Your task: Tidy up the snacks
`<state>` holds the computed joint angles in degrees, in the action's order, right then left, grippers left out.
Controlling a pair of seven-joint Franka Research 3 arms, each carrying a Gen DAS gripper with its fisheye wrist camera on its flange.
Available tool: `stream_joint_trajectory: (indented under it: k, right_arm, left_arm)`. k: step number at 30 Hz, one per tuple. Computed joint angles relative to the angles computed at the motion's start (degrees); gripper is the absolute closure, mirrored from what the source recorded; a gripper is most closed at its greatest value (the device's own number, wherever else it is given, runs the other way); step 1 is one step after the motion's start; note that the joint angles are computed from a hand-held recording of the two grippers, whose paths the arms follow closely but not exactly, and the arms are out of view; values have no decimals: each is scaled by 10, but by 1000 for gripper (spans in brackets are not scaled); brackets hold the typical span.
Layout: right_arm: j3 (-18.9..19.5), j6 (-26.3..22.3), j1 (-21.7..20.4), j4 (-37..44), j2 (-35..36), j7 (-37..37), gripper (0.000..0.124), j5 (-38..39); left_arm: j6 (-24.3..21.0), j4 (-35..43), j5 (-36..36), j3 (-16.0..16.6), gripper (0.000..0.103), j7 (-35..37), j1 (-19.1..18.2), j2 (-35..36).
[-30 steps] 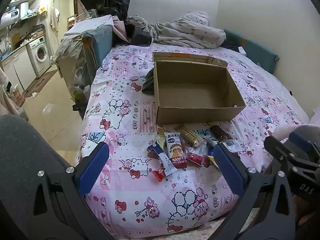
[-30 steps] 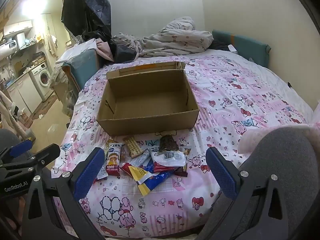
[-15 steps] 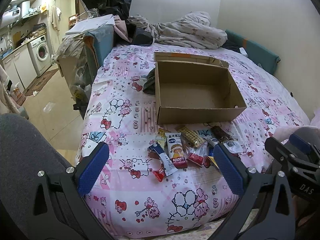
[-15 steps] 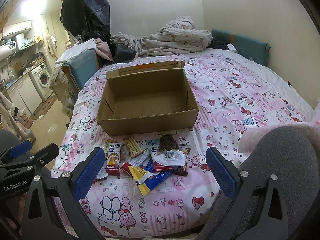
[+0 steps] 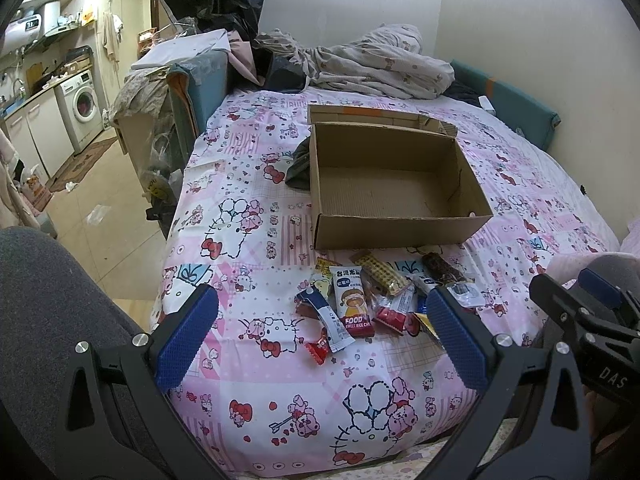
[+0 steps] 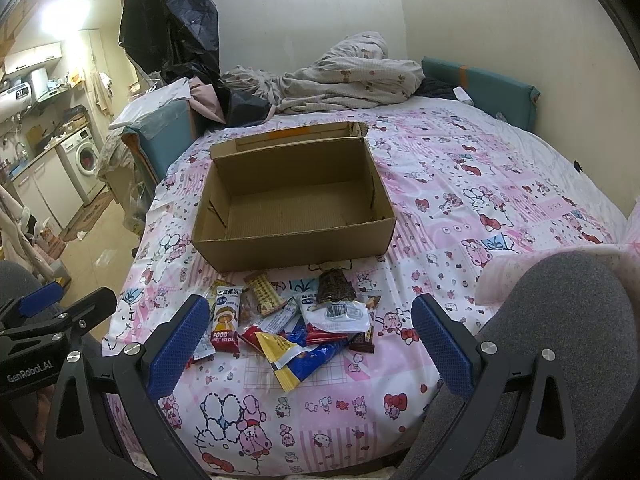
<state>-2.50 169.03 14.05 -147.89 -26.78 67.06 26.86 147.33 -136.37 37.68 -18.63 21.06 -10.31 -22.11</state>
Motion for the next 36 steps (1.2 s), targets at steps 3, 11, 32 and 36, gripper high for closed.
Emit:
stream_joint_trajectory:
  k: [3, 11, 32, 36]
  right_arm:
    - [0, -1, 0, 0, -1, 1, 21, -1]
    - [-1, -2, 0, 0, -1, 0, 21, 0]
    - [5, -3, -3, -2, 4, 8, 21, 1]
    - [3, -4, -2, -2, 4, 9, 21, -1]
  left_arm:
    - [0, 1, 0, 0, 0, 0, 0, 1]
    - [1, 0, 2, 0, 0, -2, 0, 1]
    - [5, -2, 6, -1, 0, -3, 2, 2]
    - [5, -2, 6, -1, 0, -5, 1, 1]
